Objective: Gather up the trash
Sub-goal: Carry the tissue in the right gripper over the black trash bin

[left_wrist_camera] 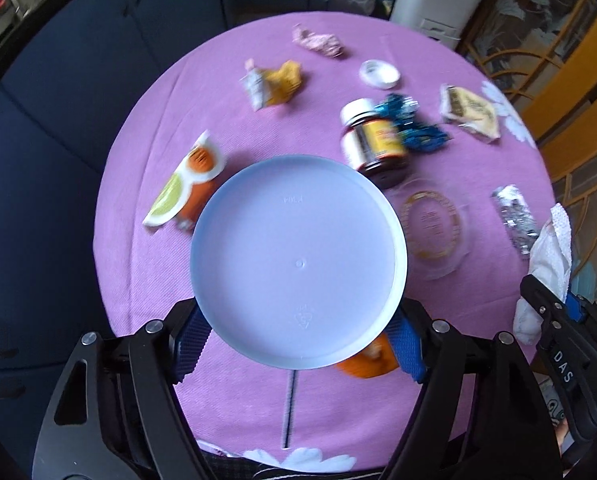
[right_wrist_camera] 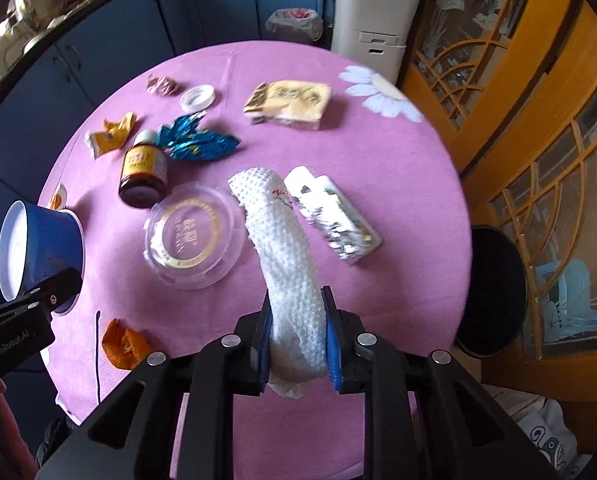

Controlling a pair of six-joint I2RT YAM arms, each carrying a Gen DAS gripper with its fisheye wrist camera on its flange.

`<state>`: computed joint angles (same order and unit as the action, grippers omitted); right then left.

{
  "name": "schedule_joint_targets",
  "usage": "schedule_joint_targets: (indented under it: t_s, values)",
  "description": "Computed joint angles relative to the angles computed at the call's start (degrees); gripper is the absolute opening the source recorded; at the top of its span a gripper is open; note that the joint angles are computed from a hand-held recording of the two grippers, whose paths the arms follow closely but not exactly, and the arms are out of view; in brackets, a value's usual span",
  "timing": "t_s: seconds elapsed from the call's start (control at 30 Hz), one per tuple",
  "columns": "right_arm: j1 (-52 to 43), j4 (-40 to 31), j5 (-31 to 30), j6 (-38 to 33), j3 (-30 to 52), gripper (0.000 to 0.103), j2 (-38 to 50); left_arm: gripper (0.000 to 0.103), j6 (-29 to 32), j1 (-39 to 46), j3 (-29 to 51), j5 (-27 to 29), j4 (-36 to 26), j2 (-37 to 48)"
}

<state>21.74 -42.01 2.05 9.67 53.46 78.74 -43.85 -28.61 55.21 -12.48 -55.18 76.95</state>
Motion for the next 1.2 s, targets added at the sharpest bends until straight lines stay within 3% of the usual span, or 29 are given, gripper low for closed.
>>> schedule_joint_targets:
  t_s: [0.23,0.57,0.83,1.2]
  values:
    - [-8.3,0.4,-1.5,-3.2,-0.3,0.021,-2.5,0.076,-1.0,-7.1,10.2,-3.5,-1.3,8.3]
    - [-25.4,2.8,-5.5,-10.3,1.2,0.021,-0.3,0.076,0.8,-15.2,32.3,-6.4,-5.0,26.4]
    - [-38.3,4.7,-7.7,-14.3,3.9,0.021,4.7,0.076,3.5,-19.8,53.7,-6.6,-10.1,42.0]
    - [-47.4,6.5,-9.3,-17.8,6.7,0.021,11.2,0.077,6.6,-23.6,85.8,-6.0,-19.7,62.6]
